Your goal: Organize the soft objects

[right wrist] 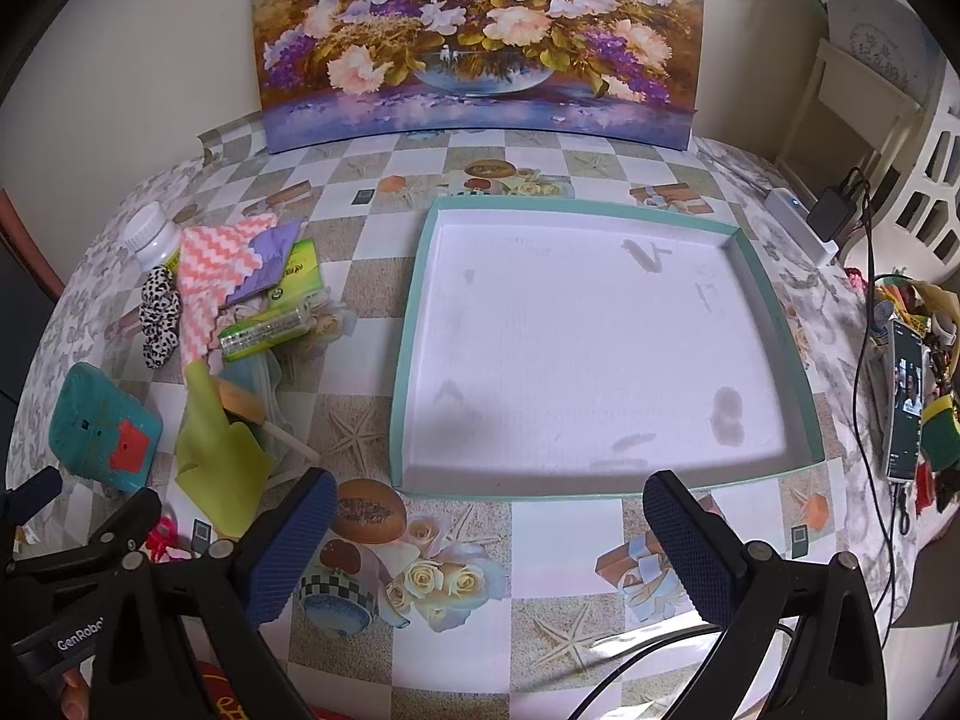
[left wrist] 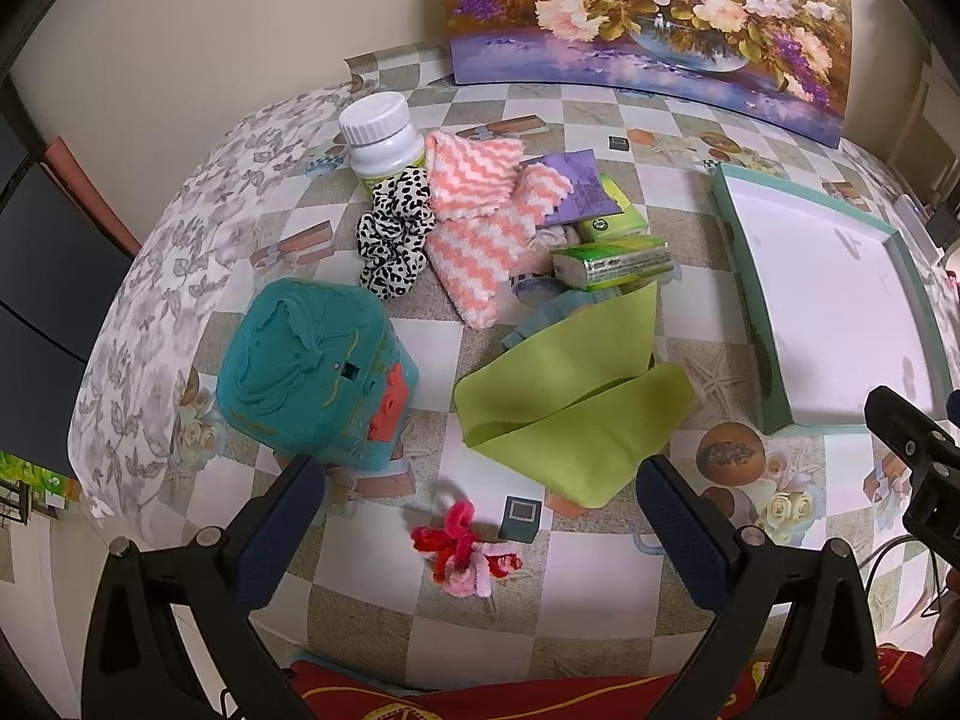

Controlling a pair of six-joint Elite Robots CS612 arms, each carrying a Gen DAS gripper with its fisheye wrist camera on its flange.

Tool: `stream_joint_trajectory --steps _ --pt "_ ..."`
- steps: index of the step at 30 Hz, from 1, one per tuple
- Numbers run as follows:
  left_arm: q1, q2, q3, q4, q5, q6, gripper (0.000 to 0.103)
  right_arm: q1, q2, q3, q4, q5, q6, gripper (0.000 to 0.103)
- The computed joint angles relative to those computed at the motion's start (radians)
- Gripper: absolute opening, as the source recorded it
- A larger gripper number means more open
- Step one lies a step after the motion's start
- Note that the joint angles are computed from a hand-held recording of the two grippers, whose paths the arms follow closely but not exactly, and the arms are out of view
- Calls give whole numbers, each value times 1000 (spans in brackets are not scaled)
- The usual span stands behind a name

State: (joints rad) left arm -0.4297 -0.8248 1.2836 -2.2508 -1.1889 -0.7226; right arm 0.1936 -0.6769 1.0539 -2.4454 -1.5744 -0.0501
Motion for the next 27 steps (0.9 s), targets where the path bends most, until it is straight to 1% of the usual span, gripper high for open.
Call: stream_joint_trajectory --steps 27 --pt "3 -3 9 -1 -3 -3 103 0 1 -3 8 2 -1 103"
